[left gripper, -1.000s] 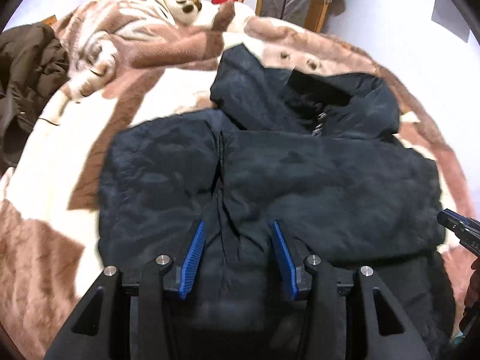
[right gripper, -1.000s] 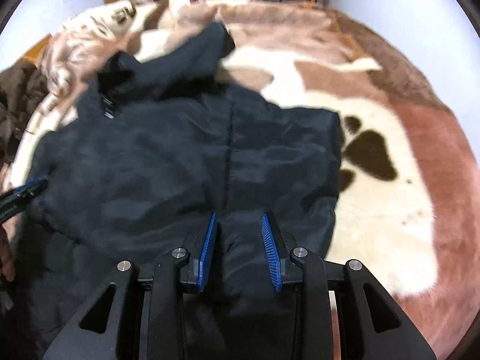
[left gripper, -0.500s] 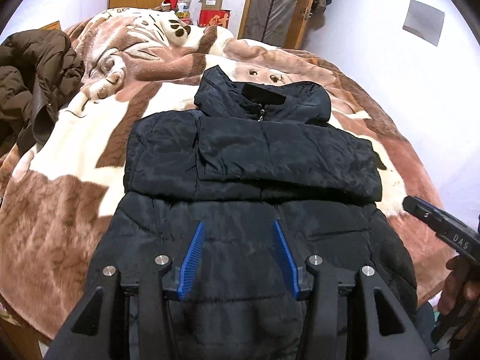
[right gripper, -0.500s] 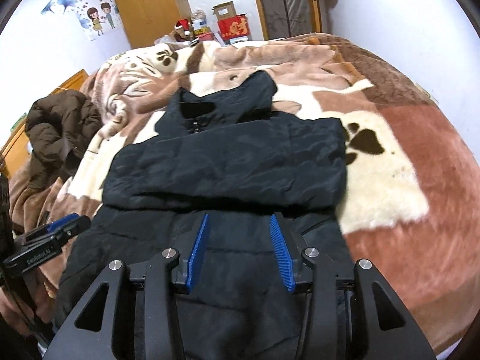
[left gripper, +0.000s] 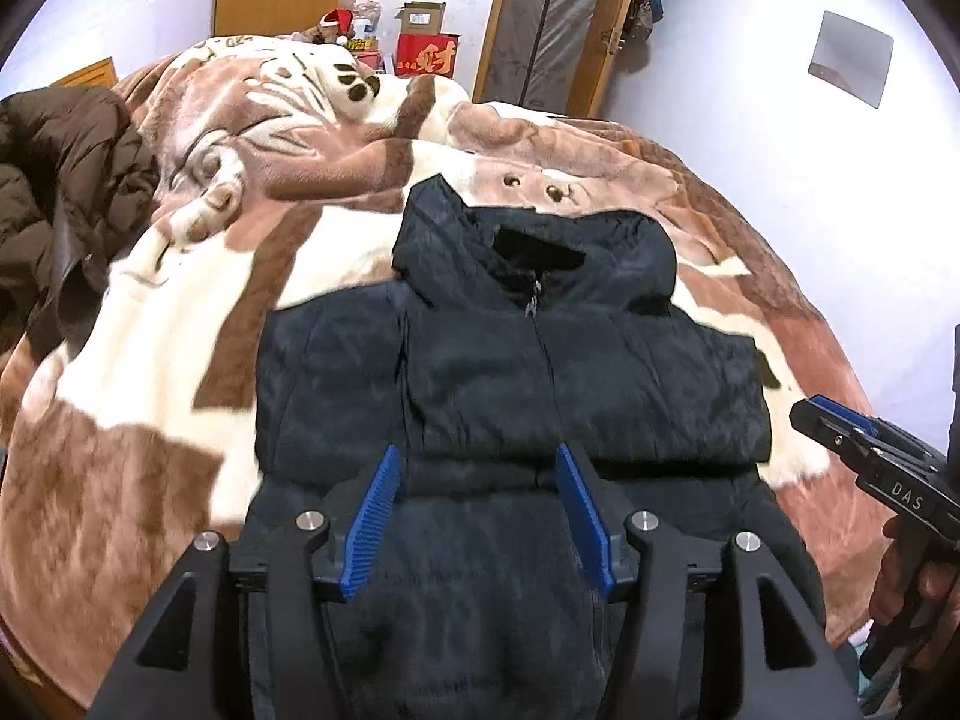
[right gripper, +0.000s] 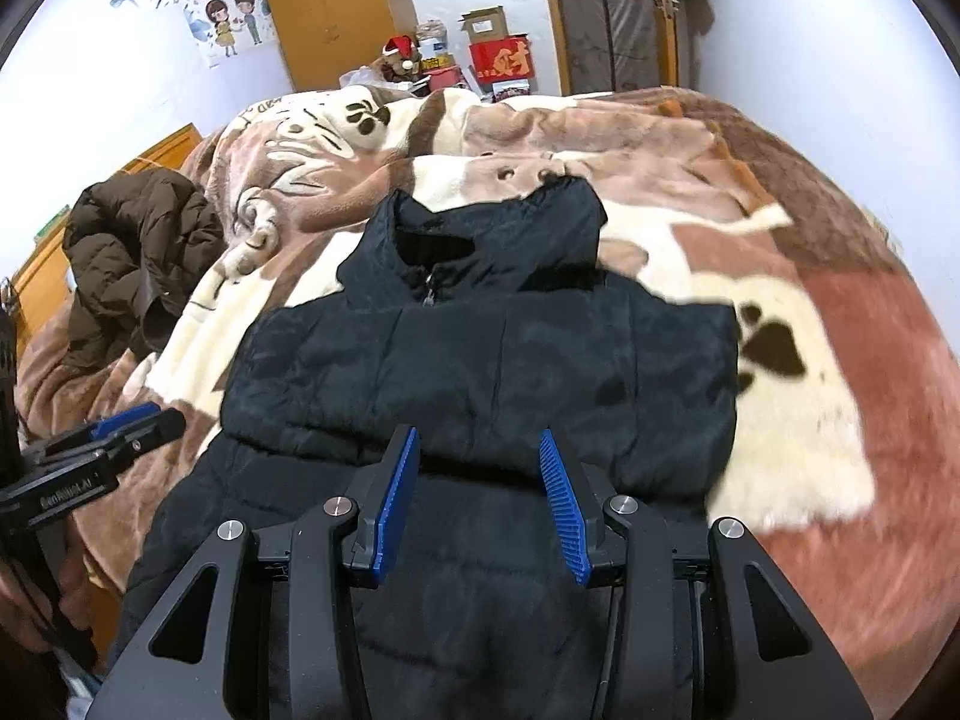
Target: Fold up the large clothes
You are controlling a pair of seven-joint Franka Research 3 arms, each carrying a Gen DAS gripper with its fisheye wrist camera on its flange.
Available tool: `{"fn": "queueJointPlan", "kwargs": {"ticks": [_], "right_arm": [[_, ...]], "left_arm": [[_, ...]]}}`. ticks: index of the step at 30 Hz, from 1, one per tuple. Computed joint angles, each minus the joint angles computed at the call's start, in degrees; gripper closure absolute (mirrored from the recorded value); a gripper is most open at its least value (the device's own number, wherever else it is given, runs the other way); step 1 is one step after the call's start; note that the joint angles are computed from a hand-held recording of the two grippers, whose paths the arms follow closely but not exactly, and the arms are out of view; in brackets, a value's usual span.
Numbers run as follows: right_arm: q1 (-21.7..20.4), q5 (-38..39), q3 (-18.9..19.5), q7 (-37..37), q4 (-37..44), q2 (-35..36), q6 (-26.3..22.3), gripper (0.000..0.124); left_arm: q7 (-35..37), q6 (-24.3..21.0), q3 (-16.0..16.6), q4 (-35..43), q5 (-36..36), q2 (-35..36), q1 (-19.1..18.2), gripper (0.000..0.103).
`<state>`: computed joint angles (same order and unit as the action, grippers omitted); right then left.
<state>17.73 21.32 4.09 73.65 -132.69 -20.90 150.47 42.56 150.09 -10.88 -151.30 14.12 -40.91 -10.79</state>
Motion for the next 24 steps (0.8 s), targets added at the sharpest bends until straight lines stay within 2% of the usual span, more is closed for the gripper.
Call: {"fn": "queueJointPlan", "kwargs": {"ticks": [5,12,15,18,22,24], "right_arm": [[-1.24,-2.09,-0.11,0.54,10.18,9.85,-0.17,0.081],[-2.53,-4.8,-0.73,2.82,27.83,26.04,-3.65,0.08],[-2.9,-5.68,-1.02,3.37,34.36,31.91,-5.2,0.078],[-3.2,-6.43,-1.39,3.98,42.82,39.11,-8.24,0.072],[-2.53,-9.72,-2.36,5.87,52.55,47.03,-10.81,0.072],[-2.51,-10.26,-2.37,6.42,58.74,51.65,-12.76,0.072]], "left_arm": [[3.42,3.31,1.89,6.95,2.06,9.87,3.32,0.04],[9.53,7.32,5.04,18.94,-0.27,25.86,6.04,0.036],[10.67,7.25,4.85,25.21,0.12,33.14,7.91,0.033],[10.46,5.89,4.62,31.88,1.73,40.46,9.26,0.031],[10.87,4.0,4.81,39.73,1.9,48.81,9.91,0.031],[9.6,2.88,5.43,43.22,4.28,52.07,9.46,0.031]]}}
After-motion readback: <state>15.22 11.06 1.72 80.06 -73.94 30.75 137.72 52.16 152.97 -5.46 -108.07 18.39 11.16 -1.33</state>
